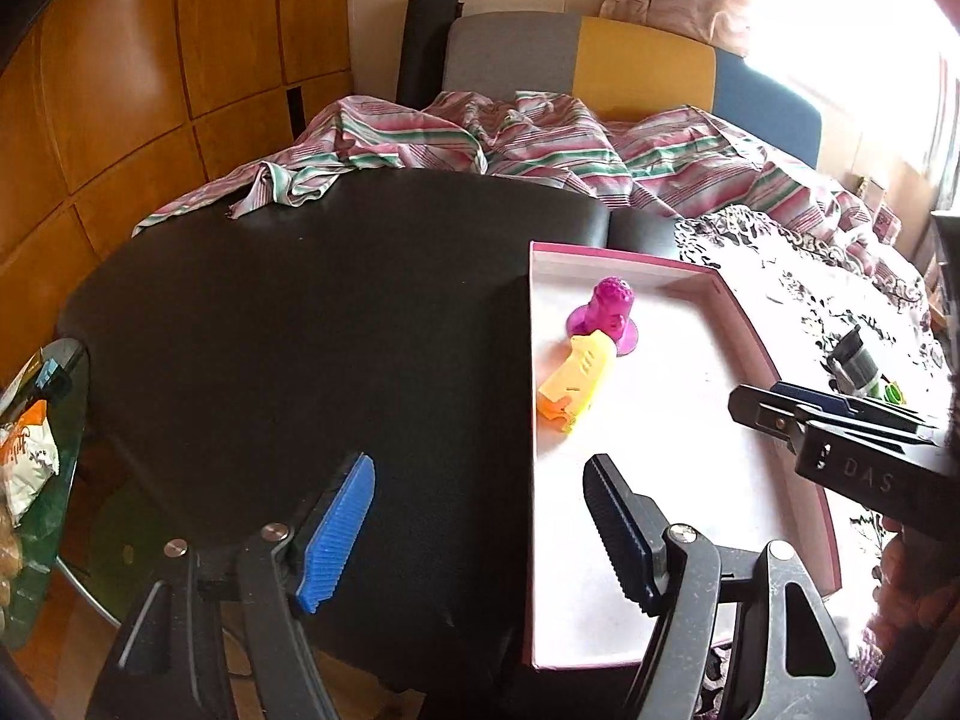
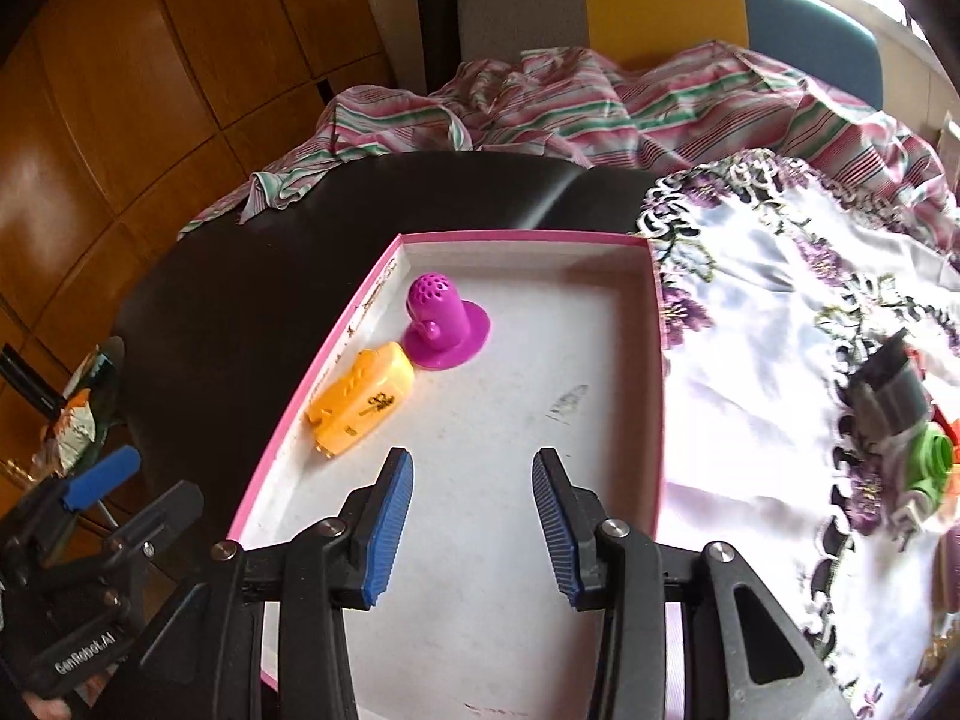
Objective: Organize rigid objects
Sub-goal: 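Move both tools back over the remaining toys on the tablecloth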
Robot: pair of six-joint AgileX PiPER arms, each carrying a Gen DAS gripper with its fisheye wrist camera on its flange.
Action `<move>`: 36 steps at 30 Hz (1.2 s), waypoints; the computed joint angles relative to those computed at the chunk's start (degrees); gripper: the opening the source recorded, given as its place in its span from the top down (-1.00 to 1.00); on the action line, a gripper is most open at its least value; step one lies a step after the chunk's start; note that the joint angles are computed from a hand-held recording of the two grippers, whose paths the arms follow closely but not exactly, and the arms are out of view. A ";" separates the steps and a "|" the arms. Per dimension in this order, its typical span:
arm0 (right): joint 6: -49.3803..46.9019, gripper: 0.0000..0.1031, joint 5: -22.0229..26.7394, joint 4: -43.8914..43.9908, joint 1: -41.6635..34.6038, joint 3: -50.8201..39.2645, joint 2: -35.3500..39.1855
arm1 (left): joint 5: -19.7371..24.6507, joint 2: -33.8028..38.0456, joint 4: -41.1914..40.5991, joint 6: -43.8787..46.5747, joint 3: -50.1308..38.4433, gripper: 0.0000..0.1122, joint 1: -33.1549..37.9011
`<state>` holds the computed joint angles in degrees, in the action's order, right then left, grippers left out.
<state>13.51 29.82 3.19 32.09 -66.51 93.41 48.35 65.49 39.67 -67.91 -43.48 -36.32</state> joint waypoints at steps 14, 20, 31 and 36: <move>4.46 0.17 -0.70 -5.43 -3.31 7.11 -7.99 | 1.06 1.94 0.84 -1.05 -1.41 -0.30 -4.68; 6.42 0.16 -0.21 -8.02 -4.12 8.28 -9.83 | 1.16 3.05 1.00 -1.20 -2.24 -0.30 -6.09; 1.60 0.04 2.65 -5.92 -12.22 11.10 -15.38 | 0.54 5.30 0.84 -0.43 -4.06 -0.30 -8.36; -2.08 0.04 4.57 -4.51 -18.37 12.08 -17.99 | 0.15 6.53 0.70 0.50 -5.49 -0.30 -9.20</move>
